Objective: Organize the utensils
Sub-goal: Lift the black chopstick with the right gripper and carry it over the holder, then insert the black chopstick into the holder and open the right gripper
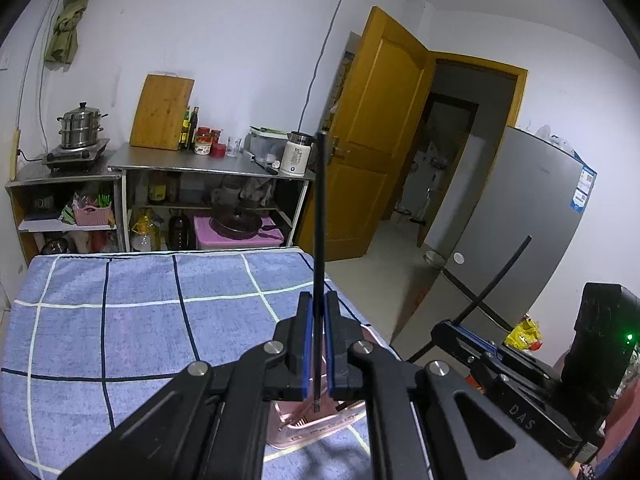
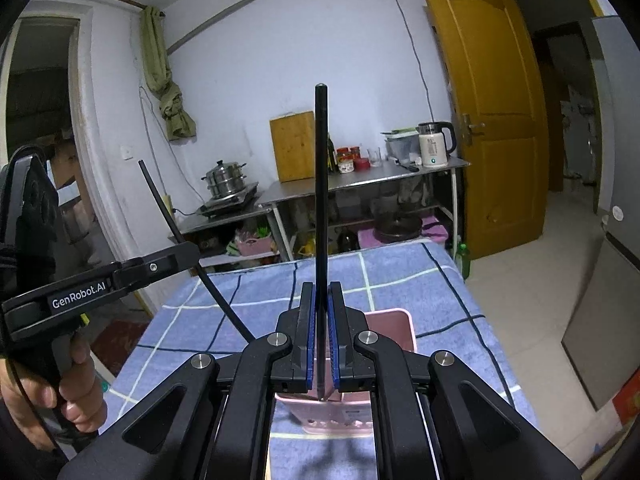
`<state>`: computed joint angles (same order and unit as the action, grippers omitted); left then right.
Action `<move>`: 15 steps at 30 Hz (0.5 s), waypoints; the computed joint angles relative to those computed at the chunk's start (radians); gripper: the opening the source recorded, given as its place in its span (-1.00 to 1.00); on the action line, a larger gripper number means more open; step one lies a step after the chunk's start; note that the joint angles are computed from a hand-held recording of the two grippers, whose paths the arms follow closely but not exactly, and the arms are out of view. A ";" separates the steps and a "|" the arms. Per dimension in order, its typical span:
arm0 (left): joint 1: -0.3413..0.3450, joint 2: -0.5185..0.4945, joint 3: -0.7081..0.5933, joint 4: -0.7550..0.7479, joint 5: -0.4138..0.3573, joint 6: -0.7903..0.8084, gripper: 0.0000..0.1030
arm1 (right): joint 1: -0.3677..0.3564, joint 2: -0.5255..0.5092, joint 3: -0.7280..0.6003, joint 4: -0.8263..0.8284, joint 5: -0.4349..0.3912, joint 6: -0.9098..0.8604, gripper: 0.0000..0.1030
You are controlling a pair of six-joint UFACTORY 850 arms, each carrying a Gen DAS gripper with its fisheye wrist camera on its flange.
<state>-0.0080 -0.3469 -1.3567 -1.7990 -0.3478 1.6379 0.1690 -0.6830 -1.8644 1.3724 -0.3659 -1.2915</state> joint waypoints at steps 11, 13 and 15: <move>0.007 -0.074 -0.028 0.049 0.006 -0.067 -0.89 | 0.014 -0.108 -0.111 -0.229 0.016 0.238 -0.89; 0.008 -0.085 -0.030 0.056 0.000 -0.074 -0.89 | 0.015 -0.125 -0.125 -0.269 0.013 0.276 -0.89; 0.007 -0.096 -0.035 0.074 -0.004 -0.089 -0.89 | 0.018 -0.137 -0.131 -0.307 0.013 0.309 -0.89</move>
